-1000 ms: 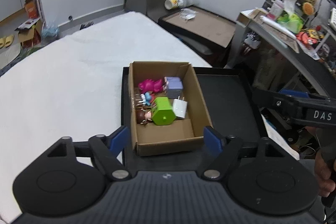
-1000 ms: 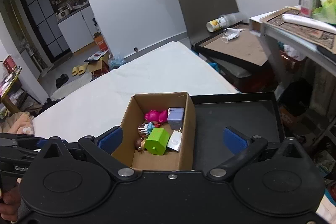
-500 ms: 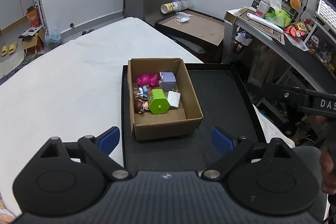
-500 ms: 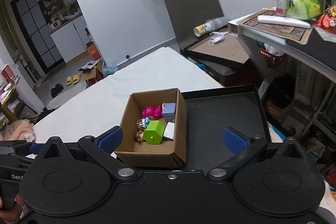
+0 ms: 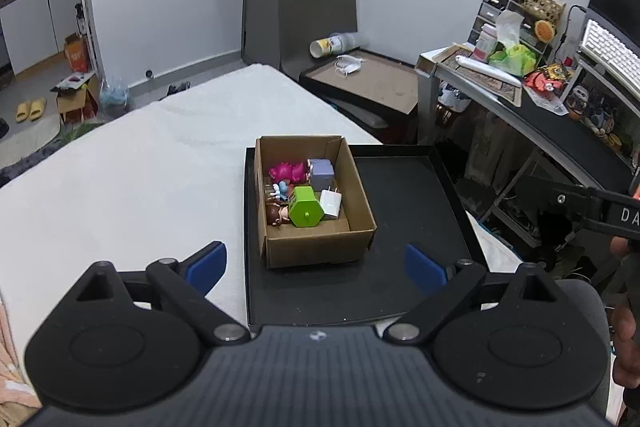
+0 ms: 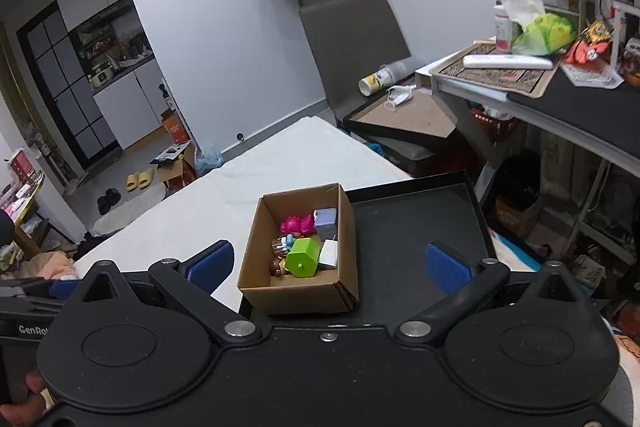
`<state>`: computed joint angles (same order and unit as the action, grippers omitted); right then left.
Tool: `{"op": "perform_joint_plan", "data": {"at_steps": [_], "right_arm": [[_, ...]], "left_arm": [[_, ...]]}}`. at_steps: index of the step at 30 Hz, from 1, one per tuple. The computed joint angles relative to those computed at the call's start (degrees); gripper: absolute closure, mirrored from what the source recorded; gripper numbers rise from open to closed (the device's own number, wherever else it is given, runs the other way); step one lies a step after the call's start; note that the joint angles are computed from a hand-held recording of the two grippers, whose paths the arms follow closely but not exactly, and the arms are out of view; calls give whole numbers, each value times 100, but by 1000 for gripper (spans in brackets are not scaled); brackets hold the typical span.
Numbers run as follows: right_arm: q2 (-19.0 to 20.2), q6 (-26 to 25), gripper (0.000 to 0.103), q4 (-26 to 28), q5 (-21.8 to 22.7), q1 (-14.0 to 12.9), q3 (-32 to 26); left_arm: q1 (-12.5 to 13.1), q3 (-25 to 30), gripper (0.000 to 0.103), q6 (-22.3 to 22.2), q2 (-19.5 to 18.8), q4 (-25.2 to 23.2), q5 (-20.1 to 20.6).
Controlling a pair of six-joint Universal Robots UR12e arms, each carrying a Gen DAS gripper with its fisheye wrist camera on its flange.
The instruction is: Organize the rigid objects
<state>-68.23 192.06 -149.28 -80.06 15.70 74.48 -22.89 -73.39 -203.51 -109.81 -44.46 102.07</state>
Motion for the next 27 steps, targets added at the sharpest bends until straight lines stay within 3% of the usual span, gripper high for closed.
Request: {"op": "perform_joint_plan", "data": {"at_steps": [14, 27], "right_arm": [[-444, -177, 0, -193, -315, 27, 436], [-712, -233, 0, -426, -79, -20, 763]], "left_arm": [[-273, -297, 7, 8, 287, 283, 361], [-463, -457, 7, -4, 460, 455, 743]]}}
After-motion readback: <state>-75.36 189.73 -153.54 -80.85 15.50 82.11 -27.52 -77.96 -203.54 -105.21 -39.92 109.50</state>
